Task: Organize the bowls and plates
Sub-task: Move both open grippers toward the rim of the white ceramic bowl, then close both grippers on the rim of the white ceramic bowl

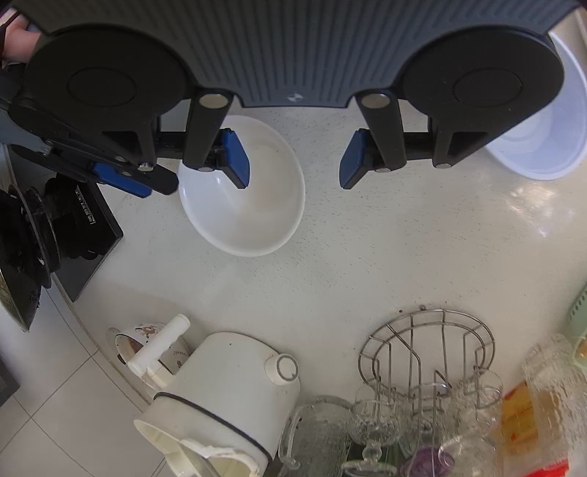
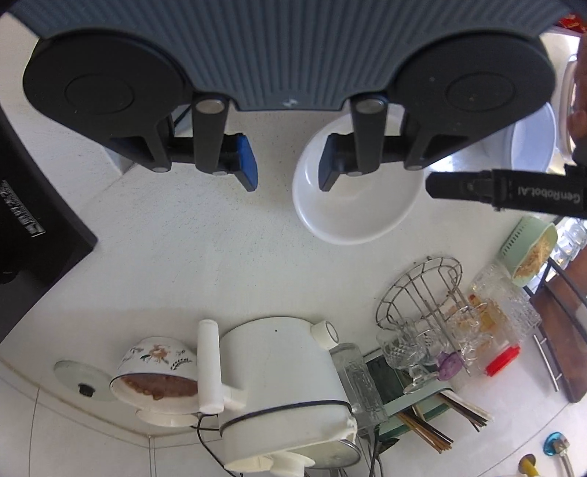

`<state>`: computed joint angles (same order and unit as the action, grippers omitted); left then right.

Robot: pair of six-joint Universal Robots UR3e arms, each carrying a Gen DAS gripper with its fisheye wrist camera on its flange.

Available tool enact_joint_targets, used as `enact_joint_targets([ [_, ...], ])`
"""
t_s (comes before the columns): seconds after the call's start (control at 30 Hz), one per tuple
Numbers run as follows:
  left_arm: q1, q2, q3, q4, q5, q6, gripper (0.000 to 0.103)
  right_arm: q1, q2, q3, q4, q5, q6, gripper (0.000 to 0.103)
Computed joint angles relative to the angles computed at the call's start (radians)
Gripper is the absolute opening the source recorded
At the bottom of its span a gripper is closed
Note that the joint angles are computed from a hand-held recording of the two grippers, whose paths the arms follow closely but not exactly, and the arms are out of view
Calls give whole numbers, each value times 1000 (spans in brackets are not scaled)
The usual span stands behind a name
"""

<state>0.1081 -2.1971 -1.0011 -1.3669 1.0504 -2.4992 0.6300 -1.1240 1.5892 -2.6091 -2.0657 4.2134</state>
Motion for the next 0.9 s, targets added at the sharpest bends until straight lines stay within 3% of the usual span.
enact_joint_targets([
  [0.17, -13, -77, 101, -70, -10, -50, 60, -38, 6, 37, -73, 53, -31, 40],
  [0.4, -50, -163, 221, -64, 42, -139, 58, -71, -8, 71, -97, 111, -43, 35],
  [0.5, -77, -191, 267, -72, 106, -110, 48, -78, 1, 84, -127, 119, -48, 26],
  [0.63, -85, -225, 331, -116, 141, -103, 39, -86, 13, 99, -172, 129, -27, 25],
  [0.7, -94, -209, 294, -74, 176, -93, 34, -85, 21, 89, -163, 128, -24, 25],
  [0.8, -98, -209, 292, -76, 185, -77, 22, -82, 42, 73, -170, 147, -10, 23],
  [0.9, -103, -198, 274, -63, 193, -62, 12, -74, 71, 26, -158, 152, -40, 13],
])
